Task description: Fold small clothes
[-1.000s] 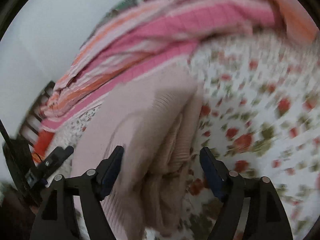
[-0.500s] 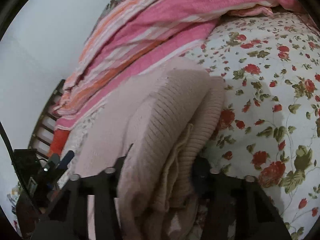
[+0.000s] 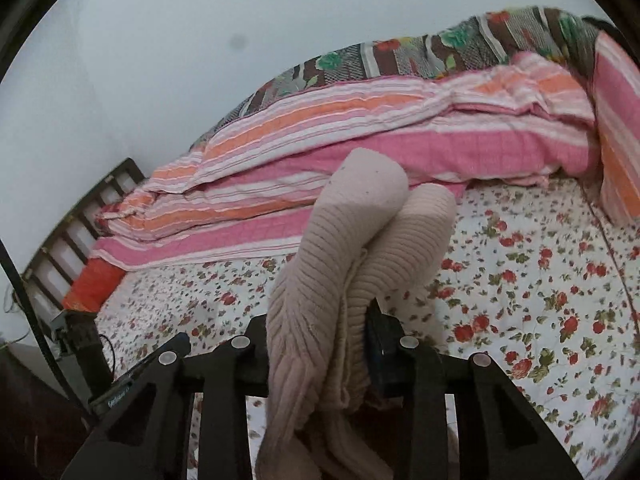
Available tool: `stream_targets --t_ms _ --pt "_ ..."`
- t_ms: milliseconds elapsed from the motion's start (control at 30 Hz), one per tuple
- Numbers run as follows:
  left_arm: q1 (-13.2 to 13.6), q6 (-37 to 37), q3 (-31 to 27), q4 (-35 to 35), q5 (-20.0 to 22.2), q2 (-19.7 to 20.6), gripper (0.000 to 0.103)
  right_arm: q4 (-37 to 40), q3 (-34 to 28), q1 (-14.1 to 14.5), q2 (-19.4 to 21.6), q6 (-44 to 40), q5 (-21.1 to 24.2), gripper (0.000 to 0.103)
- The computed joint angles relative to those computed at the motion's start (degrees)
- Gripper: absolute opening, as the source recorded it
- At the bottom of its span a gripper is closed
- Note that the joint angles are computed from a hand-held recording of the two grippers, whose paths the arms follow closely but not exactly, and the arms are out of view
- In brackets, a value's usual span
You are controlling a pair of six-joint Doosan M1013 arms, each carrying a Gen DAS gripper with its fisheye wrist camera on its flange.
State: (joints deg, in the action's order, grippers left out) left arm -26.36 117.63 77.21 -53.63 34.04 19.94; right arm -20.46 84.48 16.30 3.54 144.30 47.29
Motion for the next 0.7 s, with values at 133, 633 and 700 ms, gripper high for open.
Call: stream_targets --t_ms 133,633,700 --pt "0.92 1.46 1.16 -1.54 -2.02 -1.01 0.066 3.28 -2.49 0.44 2.25 -0.21 -1.29 0.032" --pt "0.00 -3.42 -1.49 5.77 0.64 0.74 0.066 11.82 13.32 -3.97 -0.91 3.22 -13.24 0.033" --pt "-0.57 -5.10 -1.91 8.23 0.61 1.13 0.066 3.79 11.91 -2.40 -1.09 4.30 -10.69 0.038"
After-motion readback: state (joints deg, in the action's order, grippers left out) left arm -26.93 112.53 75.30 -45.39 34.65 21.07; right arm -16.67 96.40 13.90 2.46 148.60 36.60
